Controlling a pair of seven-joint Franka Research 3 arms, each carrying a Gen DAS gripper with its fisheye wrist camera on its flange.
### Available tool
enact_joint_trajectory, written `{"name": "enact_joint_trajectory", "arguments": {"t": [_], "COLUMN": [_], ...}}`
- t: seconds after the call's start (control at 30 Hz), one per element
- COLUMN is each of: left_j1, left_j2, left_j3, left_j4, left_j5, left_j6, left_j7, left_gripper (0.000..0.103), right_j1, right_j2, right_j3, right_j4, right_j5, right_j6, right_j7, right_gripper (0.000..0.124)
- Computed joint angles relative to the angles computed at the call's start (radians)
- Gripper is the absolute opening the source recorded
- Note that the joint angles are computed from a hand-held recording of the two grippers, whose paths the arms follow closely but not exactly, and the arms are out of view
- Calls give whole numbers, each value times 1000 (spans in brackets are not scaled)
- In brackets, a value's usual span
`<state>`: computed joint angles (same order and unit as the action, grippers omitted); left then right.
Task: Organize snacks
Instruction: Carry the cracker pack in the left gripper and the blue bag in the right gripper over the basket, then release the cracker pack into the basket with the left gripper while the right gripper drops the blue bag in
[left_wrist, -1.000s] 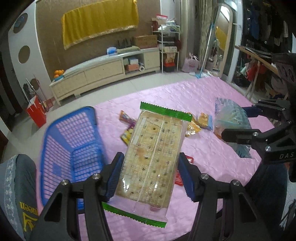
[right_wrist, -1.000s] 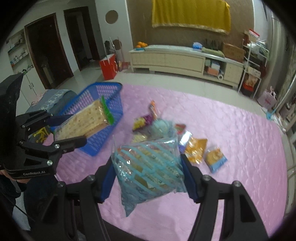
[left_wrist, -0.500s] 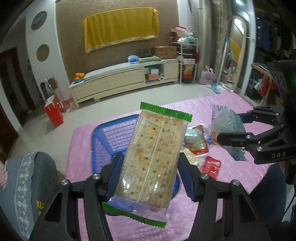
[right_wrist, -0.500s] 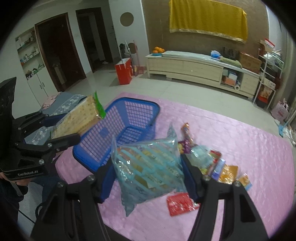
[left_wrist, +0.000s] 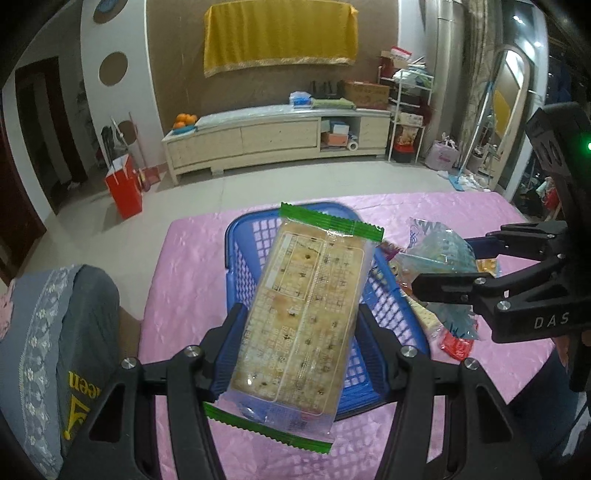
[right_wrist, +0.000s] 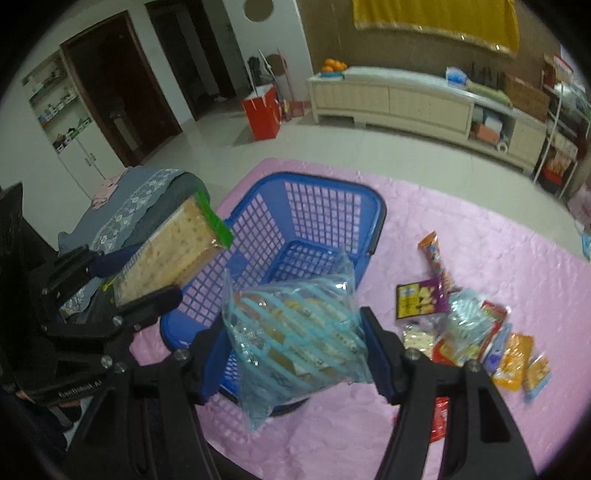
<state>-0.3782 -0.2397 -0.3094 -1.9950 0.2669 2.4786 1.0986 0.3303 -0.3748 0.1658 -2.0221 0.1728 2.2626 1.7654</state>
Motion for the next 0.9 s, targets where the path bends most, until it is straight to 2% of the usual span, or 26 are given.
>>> {"name": "enact_joint_trajectory", "arguments": {"t": [0.2,0.57,0.6,0.63,0.7,0.9], "left_j1": [7,5,5,5,12,9], "left_j2": [23,97,101,107,109,58], "left_j3": [18,24,22,19,5,13], "left_j4": [-18,13,11,9,-5,-45], "left_j5": [-33,-90,-85,-76,-4,-21], "left_j6": [8,32,36,34,30,20], "left_j7": [2,34,35,44,8,-2], "left_gripper": [56,57,59,72,83,83], "right_j1": [14,13,11,11,13,9], "right_j2": [49,67,65,63,56,34], "right_j3": [-7,1,1,1,-3,-6], "right_j4": [22,31,29,28,26,21], "right_j5": [39,-7,-13,-16,-14,-3], "right_j6": [-7,-5,-7,-12,-21,-25], "right_j7": [2,46,48,49,41,30], "right_gripper": [70,70,70,70,70,70]}}
